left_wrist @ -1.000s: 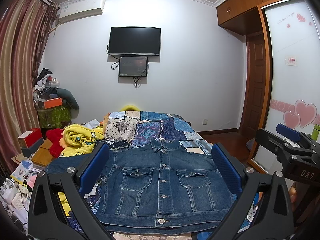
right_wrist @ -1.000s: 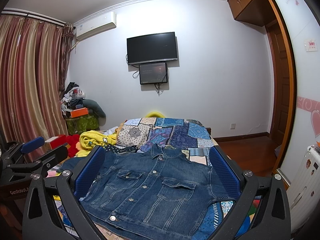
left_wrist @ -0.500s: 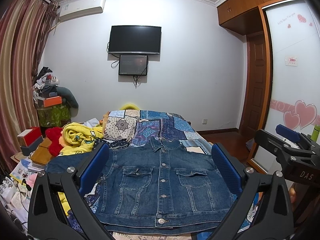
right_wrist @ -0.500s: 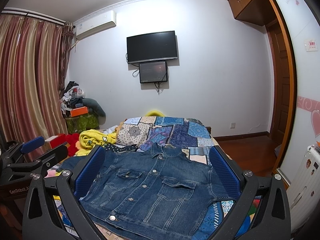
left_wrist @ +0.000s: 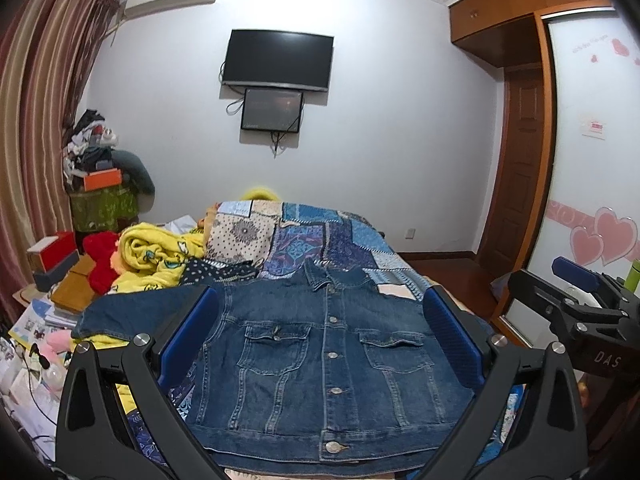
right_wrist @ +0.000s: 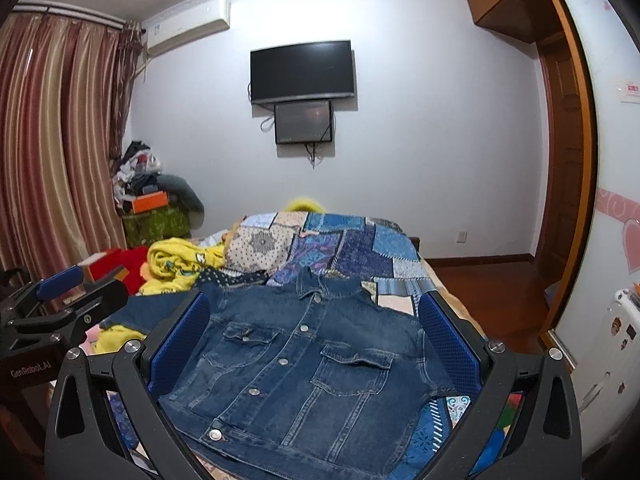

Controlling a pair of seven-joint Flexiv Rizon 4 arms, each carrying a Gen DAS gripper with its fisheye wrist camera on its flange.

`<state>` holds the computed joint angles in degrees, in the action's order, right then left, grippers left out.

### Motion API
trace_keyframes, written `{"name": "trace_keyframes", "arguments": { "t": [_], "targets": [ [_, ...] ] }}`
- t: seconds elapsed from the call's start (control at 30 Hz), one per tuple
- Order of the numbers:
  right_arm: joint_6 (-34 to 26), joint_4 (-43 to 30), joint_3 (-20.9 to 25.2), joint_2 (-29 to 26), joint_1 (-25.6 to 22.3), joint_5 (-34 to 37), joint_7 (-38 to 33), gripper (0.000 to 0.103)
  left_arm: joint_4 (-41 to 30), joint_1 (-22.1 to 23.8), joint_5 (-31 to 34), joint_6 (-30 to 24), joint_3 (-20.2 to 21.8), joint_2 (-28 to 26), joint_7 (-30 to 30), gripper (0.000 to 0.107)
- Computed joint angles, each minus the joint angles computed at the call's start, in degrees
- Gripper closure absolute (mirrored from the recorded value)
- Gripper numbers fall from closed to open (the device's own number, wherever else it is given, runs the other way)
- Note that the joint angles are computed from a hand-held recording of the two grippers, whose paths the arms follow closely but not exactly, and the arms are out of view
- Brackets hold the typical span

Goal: Fold large clothes
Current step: 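Reach down and grasp the denim jacket sleeve cuff with the left tool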

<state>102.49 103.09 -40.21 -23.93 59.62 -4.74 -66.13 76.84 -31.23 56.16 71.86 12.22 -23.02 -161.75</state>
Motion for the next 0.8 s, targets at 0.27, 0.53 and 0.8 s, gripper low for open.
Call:
{"name": "trace_keyframes", "arguments": {
  "t": [0.27, 0.53, 0.8],
  "targets": [
    [-6.33, -6.61, 11.93, -2.82, -10.88, -6.4, 2.68, 0.0, -0.29, 4.96, -8.08, -0.72, -0.25, -3.45, 5.2, 0.004],
    [-15.56, -17.15, 27.18, -9.29, -24.02, -11.63, 2.85, 0.0, 1.71, 11.72, -19.2, 2.71, 0.96, -8.01, 11.49, 0.004],
    [-27.51, -27.04, 35.82, -16.11, -31.62, -15.43, 4.24, 0.0, 6.01, 25.16, -36.85, 6.97, -5.3, -14.52, 21.09, 0.004]
  ]
}}
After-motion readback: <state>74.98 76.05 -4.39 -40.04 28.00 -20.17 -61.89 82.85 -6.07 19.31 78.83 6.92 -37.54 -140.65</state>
